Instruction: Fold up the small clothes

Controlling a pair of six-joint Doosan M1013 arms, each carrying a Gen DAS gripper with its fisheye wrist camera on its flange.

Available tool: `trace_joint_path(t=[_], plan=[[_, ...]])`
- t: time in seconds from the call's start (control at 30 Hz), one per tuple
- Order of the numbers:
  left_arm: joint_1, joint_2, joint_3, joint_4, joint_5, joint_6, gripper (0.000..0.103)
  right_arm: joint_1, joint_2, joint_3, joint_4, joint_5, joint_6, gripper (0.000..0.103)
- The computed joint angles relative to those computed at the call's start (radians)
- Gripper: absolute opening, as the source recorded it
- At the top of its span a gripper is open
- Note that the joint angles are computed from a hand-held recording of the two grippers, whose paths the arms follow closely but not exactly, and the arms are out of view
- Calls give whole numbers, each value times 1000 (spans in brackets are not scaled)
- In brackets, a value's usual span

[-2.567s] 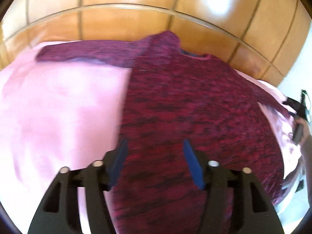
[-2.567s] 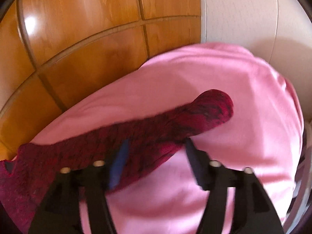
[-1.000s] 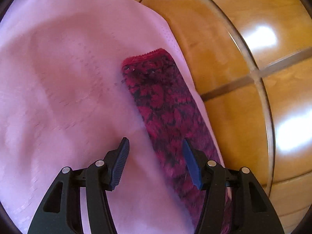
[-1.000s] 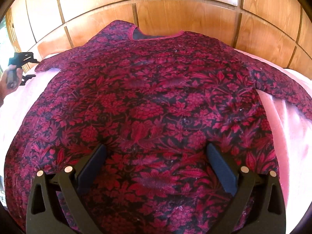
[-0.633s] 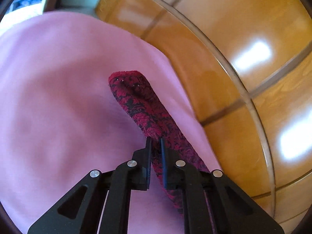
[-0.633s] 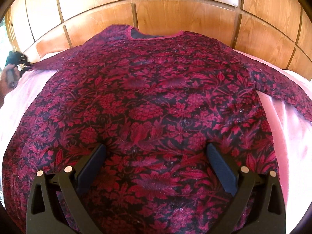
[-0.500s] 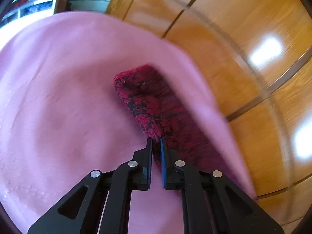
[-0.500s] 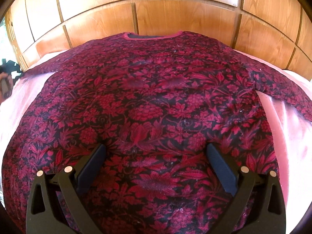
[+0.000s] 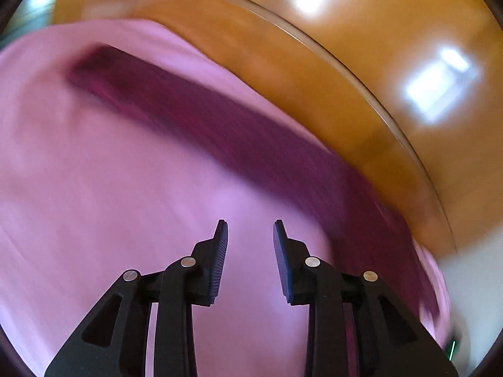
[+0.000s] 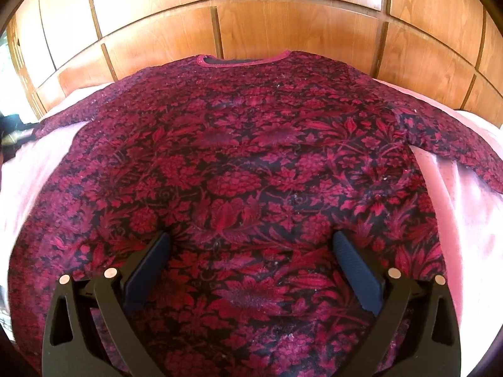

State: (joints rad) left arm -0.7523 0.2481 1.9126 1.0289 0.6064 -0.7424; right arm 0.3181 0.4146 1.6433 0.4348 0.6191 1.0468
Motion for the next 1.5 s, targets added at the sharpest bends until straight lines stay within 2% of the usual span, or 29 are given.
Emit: trace_joint_path(t=[0.03,0.07,0.1,0.13,0.23,0.27,0.33,0.37,0.47,0.53,0.6,0.67,0.73,0.77,0.8,0.83,0.97,1.07,1.1,1.13,1.17,1.2,1.23,1.33,1.5], plan=[[-17,4,1,15,-51,11,30,-8,-3,-4,23,13,-2,98],[-39,9,2,33,-108,11,36,-20,-11,-4,59,13,3,97],[-50,14,3,43,-145,8,51,-30,-19,-2,80,3,14,97],[-65,20,3,56,-174,2,55,-43,-31,3,95,-18,30,96],[-99,35,-4,25,-207,46,55,-71,-46,7,62,-41,91,88],[-113,42,-9,-1,-198,65,55,-79,-47,8,43,-43,111,88],[-134,47,-9,-36,-187,94,46,-97,-45,11,-9,-29,178,76],[-138,53,-13,-52,-185,102,42,-103,-43,10,-15,-15,192,74],[-153,67,-26,-100,-157,155,32,-120,-55,39,-22,1,196,73],[-153,62,-24,-117,-149,178,21,-124,-69,65,-20,-8,189,70],[-167,71,-40,-125,-110,198,16,-128,-81,88,-19,-19,182,69],[-172,77,-54,-138,-81,222,14,-135,-91,105,1,-20,159,46],[-177,74,-54,-143,-66,228,13,-130,-106,122,-13,-40,131,30],[-182,71,-53,-141,-57,227,13,-125,-116,130,-31,-54,123,26],[-183,72,-59,-148,-48,241,12,-125,-122,136,-41,-60,120,17],[-187,70,-60,-160,-35,261,12,-126,-134,142,-43,-64,110,14],[-187,79,-75,-231,-6,335,13,-130,-145,161,-77,-48,93,14],[-191,86,-114,-256,69,410,18,-138,-147,166,-48,-38,61,16],[-196,90,-131,-238,115,417,25,-146,-143,157,-25,-14,47,21],[-200,91,-142,-210,146,412,36,-154,-137,145,0,10,45,32],[-201,90,-145,-183,160,396,41,-174,-131,132,53,47,33,40],[-202,91,-151,-152,175,371,52,-193,-128,125,101,63,27,48],[-203,94,-159,-104,188,332,57,-214,-126,118,152,59,28,49],[-188,121,-202,-79,199,352,57,-267,-102,86,236,39,89,55],[-150,190,-281,-153,149,483,57,-361,-22,6,317,-10,307,53]])
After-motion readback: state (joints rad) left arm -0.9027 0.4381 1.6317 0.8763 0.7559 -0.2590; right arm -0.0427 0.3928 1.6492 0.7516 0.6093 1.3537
